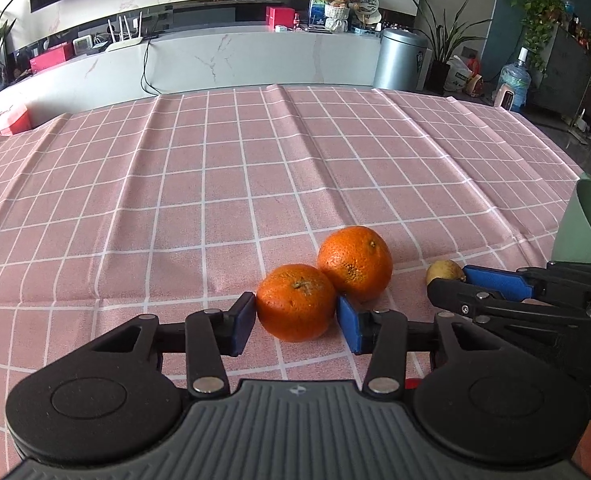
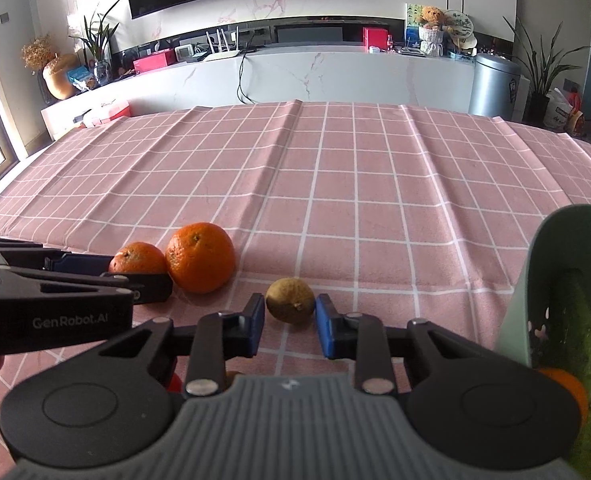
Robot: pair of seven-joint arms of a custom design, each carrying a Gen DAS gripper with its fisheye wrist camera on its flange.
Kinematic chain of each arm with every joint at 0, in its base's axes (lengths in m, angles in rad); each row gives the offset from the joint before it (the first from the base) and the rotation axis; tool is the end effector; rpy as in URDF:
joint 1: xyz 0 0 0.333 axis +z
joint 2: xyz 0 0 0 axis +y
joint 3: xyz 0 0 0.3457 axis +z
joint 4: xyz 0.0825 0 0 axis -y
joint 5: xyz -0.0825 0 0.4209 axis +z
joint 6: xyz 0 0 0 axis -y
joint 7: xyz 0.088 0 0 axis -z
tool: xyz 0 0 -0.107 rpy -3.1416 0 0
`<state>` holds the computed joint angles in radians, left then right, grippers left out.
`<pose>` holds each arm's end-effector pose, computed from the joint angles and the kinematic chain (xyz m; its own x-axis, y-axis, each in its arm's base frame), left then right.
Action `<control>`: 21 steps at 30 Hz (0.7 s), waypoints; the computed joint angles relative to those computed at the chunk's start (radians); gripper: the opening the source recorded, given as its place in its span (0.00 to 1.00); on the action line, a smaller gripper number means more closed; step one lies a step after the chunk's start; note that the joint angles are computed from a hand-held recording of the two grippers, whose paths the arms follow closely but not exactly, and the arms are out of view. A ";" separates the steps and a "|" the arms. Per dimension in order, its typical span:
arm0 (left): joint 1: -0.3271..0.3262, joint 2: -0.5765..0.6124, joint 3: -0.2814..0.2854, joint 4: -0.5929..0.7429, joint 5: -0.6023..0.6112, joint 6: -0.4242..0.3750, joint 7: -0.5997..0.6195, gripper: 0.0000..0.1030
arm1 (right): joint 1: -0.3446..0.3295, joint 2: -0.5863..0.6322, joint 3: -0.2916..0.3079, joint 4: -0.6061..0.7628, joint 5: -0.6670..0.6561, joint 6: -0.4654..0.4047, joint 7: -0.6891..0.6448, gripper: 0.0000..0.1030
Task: Organize fruits
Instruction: 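Grasp a mandarin with the left tool while the right tool grasps a kiwi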
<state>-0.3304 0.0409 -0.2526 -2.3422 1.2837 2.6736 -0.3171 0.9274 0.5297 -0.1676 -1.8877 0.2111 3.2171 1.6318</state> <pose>0.4392 -0.3243 0.3350 0.1742 -0.9824 0.0680 -0.7218 -0.1744 -0.6698 0.5277 0.4948 0.3223 0.5478 -0.8305 -0.1008 -0.6188 -0.3211 -0.7169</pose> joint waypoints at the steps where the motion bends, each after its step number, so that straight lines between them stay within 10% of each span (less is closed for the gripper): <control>1: -0.001 0.000 -0.001 0.000 0.003 -0.002 -0.001 0.48 | -0.006 0.000 0.007 0.000 0.002 0.001 -0.001 0.22; 21: -0.053 -0.096 -0.072 0.013 -0.088 -0.138 0.026 0.46 | -0.023 -0.170 0.057 -0.184 0.104 0.129 -0.160 0.21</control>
